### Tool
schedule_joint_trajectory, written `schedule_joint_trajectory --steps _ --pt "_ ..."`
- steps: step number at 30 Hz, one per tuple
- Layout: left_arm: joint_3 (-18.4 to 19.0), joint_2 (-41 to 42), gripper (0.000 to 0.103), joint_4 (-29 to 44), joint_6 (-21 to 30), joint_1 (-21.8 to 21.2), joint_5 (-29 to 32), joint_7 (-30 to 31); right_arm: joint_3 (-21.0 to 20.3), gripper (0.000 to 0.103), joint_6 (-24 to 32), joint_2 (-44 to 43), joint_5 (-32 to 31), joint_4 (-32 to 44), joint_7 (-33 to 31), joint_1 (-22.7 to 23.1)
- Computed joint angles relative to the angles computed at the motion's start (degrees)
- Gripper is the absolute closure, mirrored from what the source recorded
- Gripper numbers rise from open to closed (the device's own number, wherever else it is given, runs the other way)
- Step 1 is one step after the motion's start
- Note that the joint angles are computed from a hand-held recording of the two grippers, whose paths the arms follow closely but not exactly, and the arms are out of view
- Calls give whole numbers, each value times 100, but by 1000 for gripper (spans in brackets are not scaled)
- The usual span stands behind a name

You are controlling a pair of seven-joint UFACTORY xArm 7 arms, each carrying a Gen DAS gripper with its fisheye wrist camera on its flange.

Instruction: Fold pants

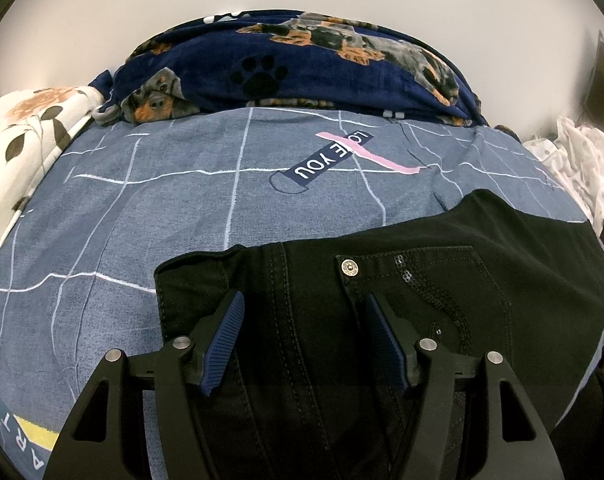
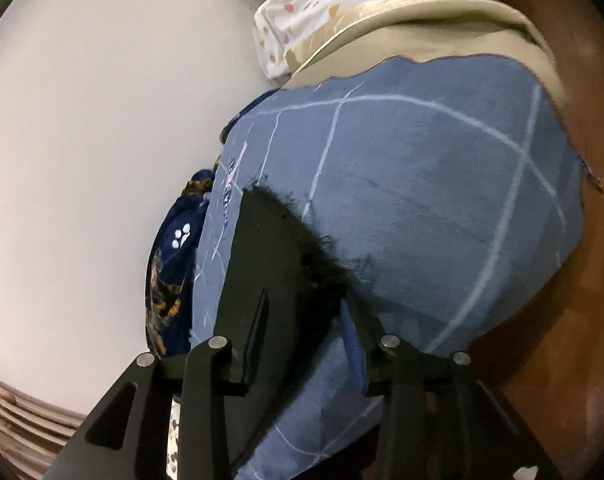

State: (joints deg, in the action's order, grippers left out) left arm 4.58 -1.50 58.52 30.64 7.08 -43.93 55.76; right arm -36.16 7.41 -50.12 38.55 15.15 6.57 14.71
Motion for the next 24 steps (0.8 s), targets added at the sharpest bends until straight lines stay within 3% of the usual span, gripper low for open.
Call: schedule_joint_trajectory --steps 5,8,10,12,15,24 --pt "8 -1 39 -1 17 8 -40 42 -90 71 114 483 102 360 -54 434" --pt "15 -7 39 -4 42 14 -83 91 133 94 410 856 114 548 122 219" --pt "20 -5 38 1 60 20 -108 113 272 94 382 937 250 589 118 181" --pt "25 -15 38 -2 94 26 -168 150 721 94 496 1025 134 709 236 -82" --pt "35 -31 38 -18 120 29 -275 243 1196 94 665 1111 43 1038 266 -31" --pt "54 -37 38 -17 210 52 -396 347 2428 94 1025 2215 -48 2196 167 550"
